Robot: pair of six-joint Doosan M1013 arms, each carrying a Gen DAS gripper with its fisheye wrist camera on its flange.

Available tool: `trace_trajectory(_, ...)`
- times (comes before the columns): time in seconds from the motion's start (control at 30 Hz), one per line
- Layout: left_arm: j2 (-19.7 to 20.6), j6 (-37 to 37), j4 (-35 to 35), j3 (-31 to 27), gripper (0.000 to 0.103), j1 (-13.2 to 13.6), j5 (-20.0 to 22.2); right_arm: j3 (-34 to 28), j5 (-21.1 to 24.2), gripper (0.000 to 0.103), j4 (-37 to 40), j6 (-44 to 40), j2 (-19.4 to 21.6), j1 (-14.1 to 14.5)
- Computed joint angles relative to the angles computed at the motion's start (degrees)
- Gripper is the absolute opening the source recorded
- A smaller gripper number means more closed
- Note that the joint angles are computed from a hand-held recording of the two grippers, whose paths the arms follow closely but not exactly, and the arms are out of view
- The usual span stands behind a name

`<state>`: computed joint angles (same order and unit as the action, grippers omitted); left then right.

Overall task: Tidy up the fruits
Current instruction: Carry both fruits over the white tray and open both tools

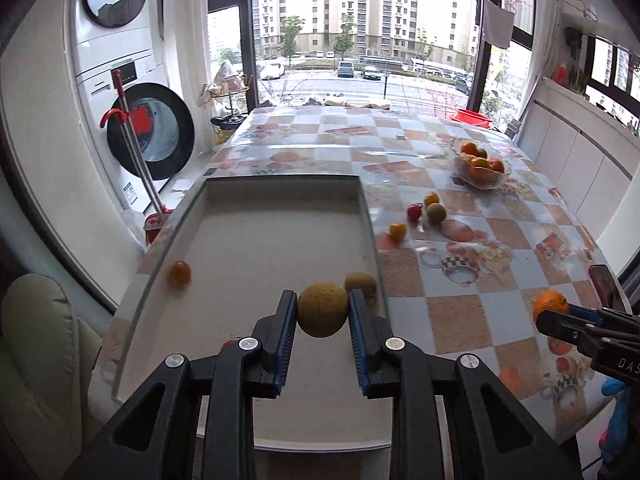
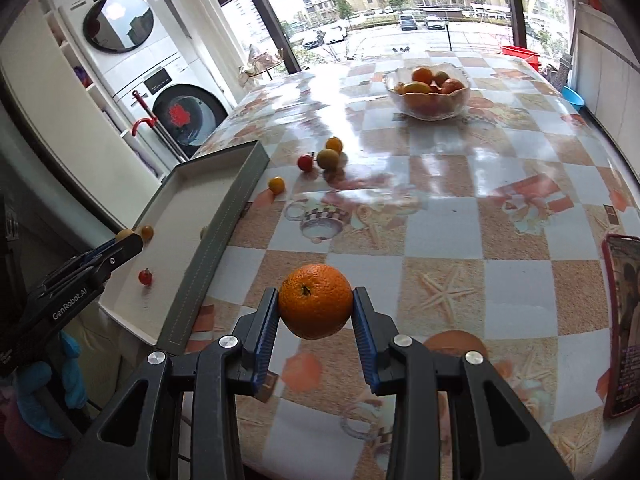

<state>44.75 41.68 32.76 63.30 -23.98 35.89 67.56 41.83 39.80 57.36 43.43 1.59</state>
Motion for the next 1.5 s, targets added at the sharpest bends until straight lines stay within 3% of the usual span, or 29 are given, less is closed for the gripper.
trace_trajectory(0.23,-0.85,-3.25,-0.23,3.32,0.027,2.17,-1.02,-5.48,5.41,0.040,-1.02,-0.51,2.61,3.87)
trace_trajectory(0.53,-0.45,-2.98,-0.78,4.16,0.027,3.05,-2.98,-10.68,8.96,0.040,-6.10,1.81,5.56,7.03)
trace_trajectory(0.83,0.20,-1.42,-2.87,3.86,0.027,3.71,-3.01,-13.59,10.51,0.041,-9.43,2.85,7.36,7.96)
trace_trajectory(1.07,0.69,-0.51,-4.21,3.32,0.027,4.01,-2.31,-13.29,9.25,0.041,-8.34,0.43,6.88,8.05)
trace_trajectory(1.13,0.35,-1.77,-2.94,3.86,0.028,4.00,-2.47,-12.69,7.98,0.048,-7.44,-0.39,6.37,7.74)
trace_trajectory(1.2,-0.10,-1.80,-2.94,4.37,0.028,4.16,-2.84,-11.71,6.20,0.081,-6.12,-0.61,5.74,7.11)
trace_trajectory(1.23,-0.38,-1.83,-3.00,4.70,0.028,4.27,-3.17,-11.18,5.27,0.084,-5.56,-0.58,5.44,6.72)
trace_trajectory(1.27,-0.64,-2.33,-2.62,5.00,0.036,4.33,-3.32,-11.00,4.90,0.085,-5.95,0.22,5.30,6.40)
trace_trajectory(1.3,-0.87,-3.30,-1.86,5.19,0.053,4.37,-3.14,-11.05,4.75,0.085,-6.78,1.51,5.31,6.07)
trace_trajectory(1.33,-1.23,-6.76,1.02,5.77,0.095,4.26,-3.17,-11.03,4.45,0.085,-7.70,3.02,5.30,5.72)
trace_trajectory(1.37,-2.03,-13.22,6.65,7.26,0.103,4.06,-4.40,-10.98,4.21,0.086,-8.69,4.66,5.32,5.35)
trace_trajectory(1.4,-2.83,-17.64,10.53,8.62,0.103,4.08,-6.31,-10.98,4.17,0.087,-9.45,6.01,5.38,4.96)
trace_trajectory(1.43,-3.33,-19.06,11.61,9.43,0.103,4.26,-8.10,-10.86,4.06,0.087,-10.22,7.35,5.42,4.56)
trace_trajectory(1.5,-3.57,-16.51,9.14,9.01,0.103,4.58,-7.68,-10.61,3.74,0.094,-11.95,10.31,5.54,3.83)
